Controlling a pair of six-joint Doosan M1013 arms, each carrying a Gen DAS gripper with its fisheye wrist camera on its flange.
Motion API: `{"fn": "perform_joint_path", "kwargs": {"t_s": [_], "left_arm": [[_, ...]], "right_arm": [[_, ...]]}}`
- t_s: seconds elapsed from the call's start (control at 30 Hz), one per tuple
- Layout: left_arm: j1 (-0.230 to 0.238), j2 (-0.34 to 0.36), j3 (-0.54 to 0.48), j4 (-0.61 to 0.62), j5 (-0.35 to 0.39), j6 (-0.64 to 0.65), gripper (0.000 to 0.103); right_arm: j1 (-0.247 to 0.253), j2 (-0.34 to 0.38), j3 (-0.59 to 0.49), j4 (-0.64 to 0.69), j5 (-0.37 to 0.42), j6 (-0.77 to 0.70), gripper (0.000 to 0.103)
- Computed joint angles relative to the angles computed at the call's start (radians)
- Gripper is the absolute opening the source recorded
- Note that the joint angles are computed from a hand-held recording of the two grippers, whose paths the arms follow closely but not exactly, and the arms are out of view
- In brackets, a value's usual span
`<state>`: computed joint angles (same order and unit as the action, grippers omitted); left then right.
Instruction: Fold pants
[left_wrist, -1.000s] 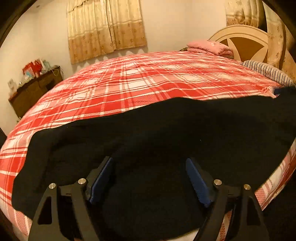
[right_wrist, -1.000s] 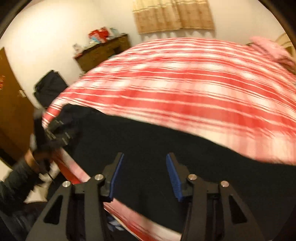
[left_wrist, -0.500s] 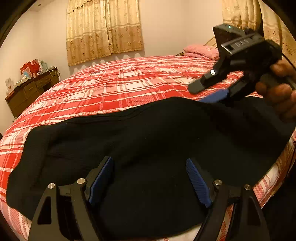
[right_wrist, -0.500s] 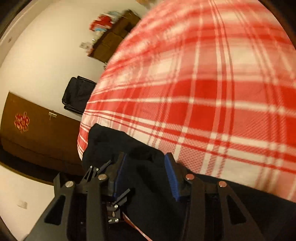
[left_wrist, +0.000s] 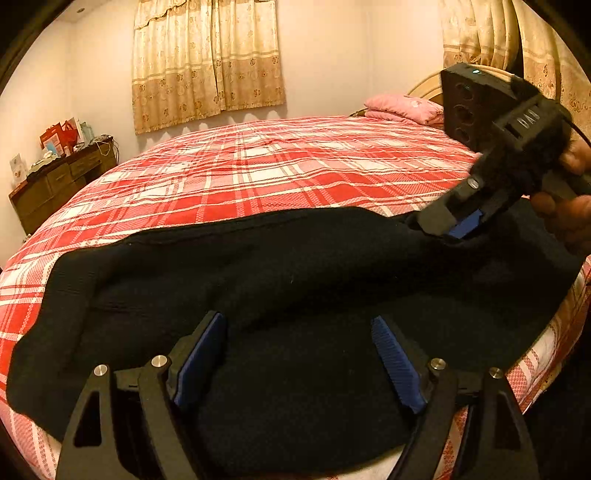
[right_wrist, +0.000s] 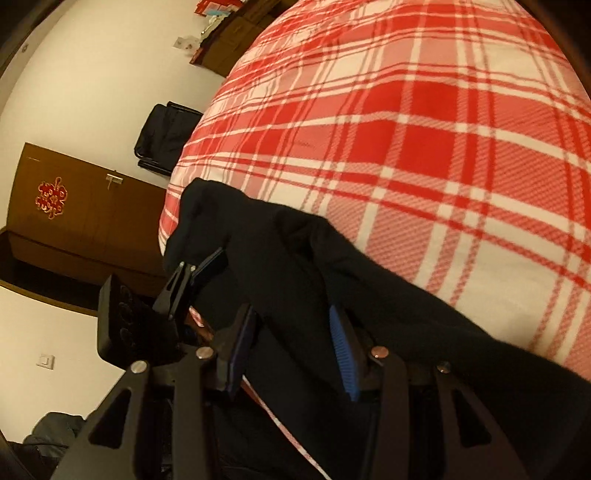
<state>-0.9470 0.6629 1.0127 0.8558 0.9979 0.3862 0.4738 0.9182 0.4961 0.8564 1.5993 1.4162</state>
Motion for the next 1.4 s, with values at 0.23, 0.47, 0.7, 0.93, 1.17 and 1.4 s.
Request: {"fn": "perform_joint_path", "kwargs": {"t_s": [0.23,0.47,0.7,0.93,1.17,1.4], "left_arm": [[0.0,-0.002,0.004,0.004,-0.006,-0.004,0.084],[-0.001,-0.004,0.01,0.01,-0.011,-0.007,0.084],[-0.001,-0.003,0.009,0.011,-0.014,-0.007,0.084],[-0.002,-0.005,0.012,0.019,-0.016,-0.01,0.084],[-0.009,-0.02,0.03,0.095,-0.02,-0.113,0.085],[0.0,-0.044,0.048,0.155,0.131,-0.276,0.093]], "right_arm": [[-0.01,0.122,-0.171,0.211,0.063,0.199,0.066],[-0.001,0.165,-0.225,0.308,-0.005,0.3,0.064],[-0.005,0.104,-0.095,0.389,-0.124,0.244,0.067],[-0.011,0.087,-0.058,0.345,-0.19,0.258,0.058],[-0.013,0.047,-0.009,0.21,-0.222,0.235,0.011],[-0.021,-0.037,0.126,0.171,-0.348,0.134,0.009]]}}
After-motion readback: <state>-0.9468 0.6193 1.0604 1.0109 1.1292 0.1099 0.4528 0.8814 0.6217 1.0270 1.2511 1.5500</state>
